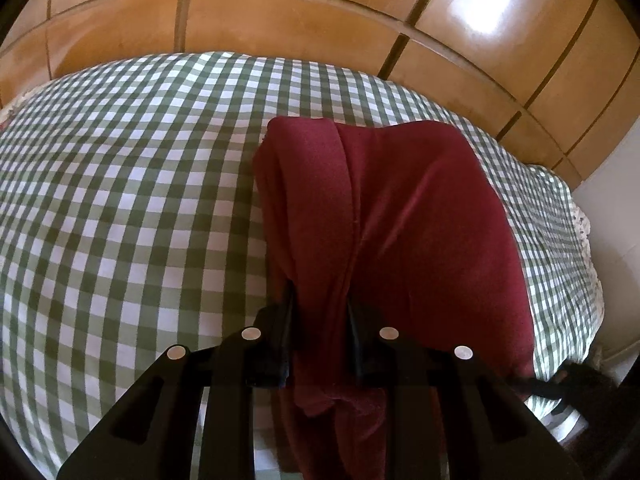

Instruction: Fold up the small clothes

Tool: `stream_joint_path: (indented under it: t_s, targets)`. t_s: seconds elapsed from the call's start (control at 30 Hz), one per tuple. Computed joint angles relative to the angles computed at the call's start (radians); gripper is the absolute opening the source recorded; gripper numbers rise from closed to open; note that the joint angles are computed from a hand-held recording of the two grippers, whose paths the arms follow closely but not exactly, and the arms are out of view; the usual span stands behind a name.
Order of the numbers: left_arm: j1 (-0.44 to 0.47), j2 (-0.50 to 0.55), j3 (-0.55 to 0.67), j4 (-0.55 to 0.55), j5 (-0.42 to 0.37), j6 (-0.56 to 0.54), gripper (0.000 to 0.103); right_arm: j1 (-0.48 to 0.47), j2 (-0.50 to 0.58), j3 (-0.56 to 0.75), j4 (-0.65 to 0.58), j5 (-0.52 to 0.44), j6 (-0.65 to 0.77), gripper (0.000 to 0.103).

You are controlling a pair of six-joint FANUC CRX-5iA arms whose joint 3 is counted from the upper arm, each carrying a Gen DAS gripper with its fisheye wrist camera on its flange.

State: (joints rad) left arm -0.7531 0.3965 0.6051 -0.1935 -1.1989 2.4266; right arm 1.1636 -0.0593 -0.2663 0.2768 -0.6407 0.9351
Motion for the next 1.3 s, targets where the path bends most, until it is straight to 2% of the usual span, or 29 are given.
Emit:
stream_joint_path:
  t_s: [0.1, 0.17, 0.23, 0.27, 0.3, 0.5, 0.6, 0.7, 0.77, 0.9, 0.97, 1.03, 1.2, 1.3]
  targets:
    - [0.014, -0.012, -0.04, 0.015, 0.035, 0.001, 0.026, 0.034, 0.023, -0.062, 0.024, -0.027, -0.027, 0.059]
    - [0.014, -0.024, -0.07, 0.002, 0.062, 0.013, 0.028, 0.06, -0.018, -0.155, 0.146, 0.023, -0.144, 0.059]
    - [0.02, -0.054, -0.126, 0.02, 0.121, 0.026, 0.028, 0.072, -0.028, -0.138, 0.129, -0.012, -0.123, 0.06]
    - [0.02, -0.068, -0.144, 0.022, 0.136, 0.042, 0.032, 0.068, -0.033, -0.12, 0.079, -0.025, -0.075, 0.061]
    - [0.016, -0.074, -0.145, 0.013, 0.13, 0.061, 0.038, 0.061, -0.038, -0.102, 0.034, -0.041, -0.031, 0.062]
    - [-0.065, -0.081, -0.065, -0.149, 0.039, 0.128, 0.038, -0.037, -0.121, -0.028, -0.14, -0.028, 0.096, 0.061]
    - [-0.109, -0.083, -0.032, -0.243, 0.023, 0.167, 0.038, -0.091, -0.121, -0.007, -0.075, 0.04, -0.016, 0.062]
    - [-0.14, -0.061, 0.013, -0.3, -0.008, 0.165, 0.038, -0.141, -0.072, 0.039, -0.029, 0.058, -0.122, 0.062]
    - [-0.143, -0.045, 0.031, -0.296, -0.005, 0.148, 0.038, -0.176, -0.027, 0.088, -0.026, 0.056, -0.159, 0.063]
    - [-0.149, -0.002, 0.078, -0.29, -0.021, 0.121, 0.038, -0.215, 0.074, 0.217, -0.06, 0.023, -0.135, 0.063]
    - [-0.147, 0.015, 0.09, -0.28, -0.026, 0.108, 0.038, -0.236, 0.14, 0.309, -0.131, -0.021, -0.075, 0.063]
    - [-0.146, 0.041, 0.112, -0.283, -0.058, 0.1, 0.038, -0.255, 0.215, 0.362, -0.13, -0.055, -0.066, 0.063]
    - [-0.152, 0.039, 0.071, -0.317, -0.058, 0.09, 0.037, -0.297, 0.326, 0.454, -0.172, -0.12, -0.054, 0.062]
    - [-0.162, 0.009, 0.013, -0.343, -0.008, 0.11, 0.037, -0.291, 0.324, 0.408, -0.118, -0.06, -0.069, 0.063]
